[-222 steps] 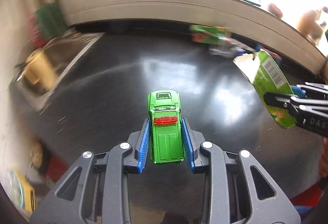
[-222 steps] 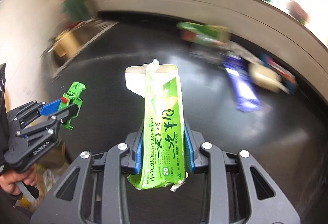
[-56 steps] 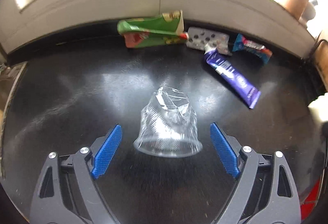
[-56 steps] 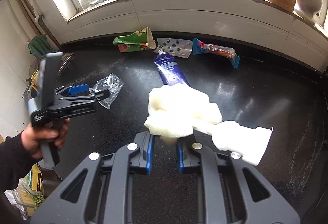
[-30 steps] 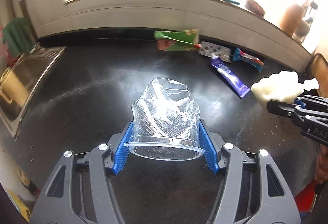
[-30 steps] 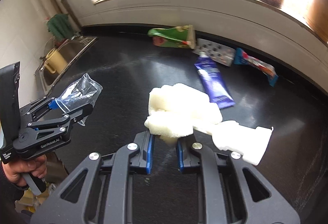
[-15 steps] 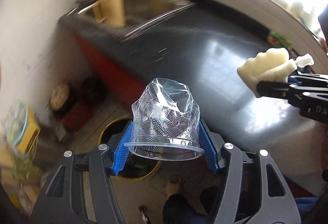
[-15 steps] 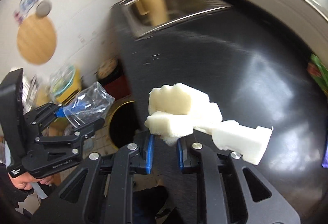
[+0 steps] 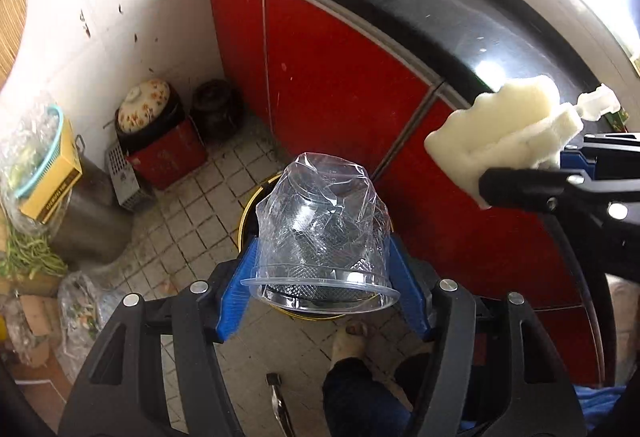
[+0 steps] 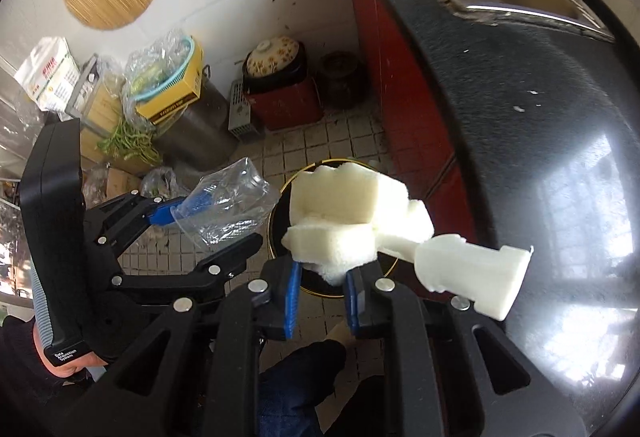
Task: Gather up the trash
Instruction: 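Carry cup and sponge brush over the bin and open both tools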
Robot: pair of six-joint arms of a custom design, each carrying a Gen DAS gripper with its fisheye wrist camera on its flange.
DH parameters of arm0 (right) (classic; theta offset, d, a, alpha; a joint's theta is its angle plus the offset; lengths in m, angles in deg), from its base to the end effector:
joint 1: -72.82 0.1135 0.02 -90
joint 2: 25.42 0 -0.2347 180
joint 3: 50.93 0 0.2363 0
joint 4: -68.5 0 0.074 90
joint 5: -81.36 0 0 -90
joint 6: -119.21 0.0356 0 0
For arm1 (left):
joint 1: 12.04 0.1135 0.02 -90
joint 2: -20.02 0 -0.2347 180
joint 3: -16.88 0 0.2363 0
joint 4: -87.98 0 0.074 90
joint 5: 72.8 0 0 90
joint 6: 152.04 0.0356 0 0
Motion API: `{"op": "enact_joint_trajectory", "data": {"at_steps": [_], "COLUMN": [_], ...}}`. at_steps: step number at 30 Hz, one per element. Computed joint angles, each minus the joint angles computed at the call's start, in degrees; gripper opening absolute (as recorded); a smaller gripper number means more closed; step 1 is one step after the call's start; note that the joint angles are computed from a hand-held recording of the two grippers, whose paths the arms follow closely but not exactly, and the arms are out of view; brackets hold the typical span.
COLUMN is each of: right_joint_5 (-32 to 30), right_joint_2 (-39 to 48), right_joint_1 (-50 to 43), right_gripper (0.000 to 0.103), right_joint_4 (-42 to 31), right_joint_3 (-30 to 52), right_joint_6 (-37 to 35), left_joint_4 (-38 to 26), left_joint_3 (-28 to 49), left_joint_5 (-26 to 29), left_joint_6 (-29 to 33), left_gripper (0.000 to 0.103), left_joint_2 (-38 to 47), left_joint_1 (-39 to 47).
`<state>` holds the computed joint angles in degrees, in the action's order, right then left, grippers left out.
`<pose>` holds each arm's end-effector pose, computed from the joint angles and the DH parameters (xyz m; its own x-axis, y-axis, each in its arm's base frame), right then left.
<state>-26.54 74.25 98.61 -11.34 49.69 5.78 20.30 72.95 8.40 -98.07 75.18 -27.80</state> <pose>0.2802 0.1475 0.2429 -0.6248 -0.7222 -0.2967 -0.7801 0.5928 0.2001 0.1605 -0.0396 0.2096 -0.8389 -0.3672 -0.4017 -0.3501 0.9292 -0.1183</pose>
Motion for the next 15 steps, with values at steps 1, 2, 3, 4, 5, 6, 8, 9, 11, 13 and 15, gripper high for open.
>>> {"op": "enact_joint_trajectory", "data": {"at_steps": [1, 2, 3, 4, 5, 6, 8, 9, 11, 13, 15], "right_joint_5": [0.6, 0.9, 1.4, 1.8, 2.1, 2.3, 3.0, 3.5, 4.3, 5.3, 5.1], "right_joint_2": [1.0, 1.6, 2.6, 3.1, 3.8, 4.4, 5.3, 6.2, 7.3, 7.8, 8.7], "right_joint_1": [0.7, 1.0, 1.6, 1.7, 2.1, 2.4, 2.3, 2.6, 3.3, 3.7, 3.5], "right_gripper": [0.019, 0.019, 0.019, 0.019, 0.02, 0.02, 0.021, 0.021, 0.022, 0.033, 0.048], "right_joint_4": [0.3, 0.5, 0.7, 1.0, 1.2, 1.3, 1.1, 1.2, 1.4, 1.7, 1.1], "right_joint_3": [0.3, 0.4, 0.9, 1.0, 1.4, 1.7, 2.3, 2.9, 3.5, 3.9, 5.0], "right_joint_6": [0.7, 1.1, 1.6, 1.7, 1.9, 2.1, 1.9, 2.1, 2.7, 2.9, 3.2], "left_joint_4": [1.2, 2.0, 2.6, 3.7, 4.8, 5.6, 7.4, 8.2, 10.4, 12.3, 13.9], "left_joint_3": [-1.5, -2.6, -3.3, -4.4, -4.9, -5.7, -6.1, -6.4, -7.6, -8.5, -9.2], "left_joint_5": [1.1, 1.9, 2.4, 3.1, 3.7, 4.2, 4.9, 5.5, 6.3, 7.4, 8.0], "left_joint_6": [1.3, 1.8, 1.9, 2.4, 2.7, 2.7, 2.4, 2.7, 3.1, 3.5, 3.7], "left_gripper": [0.062, 0.062, 0.063, 0.063, 0.063, 0.064, 0.064, 0.064, 0.065, 0.067, 0.076], "left_joint_2": [-0.6, -1.0, -1.0, -1.2, -0.9, -0.7, 1.1, 1.7, 3.3, 4.9, 6.2], "left_joint_1": [1.7, 2.8, 3.3, 4.4, 5.2, 6.0, 6.6, 7.0, 8.0, 8.9, 9.4]}}
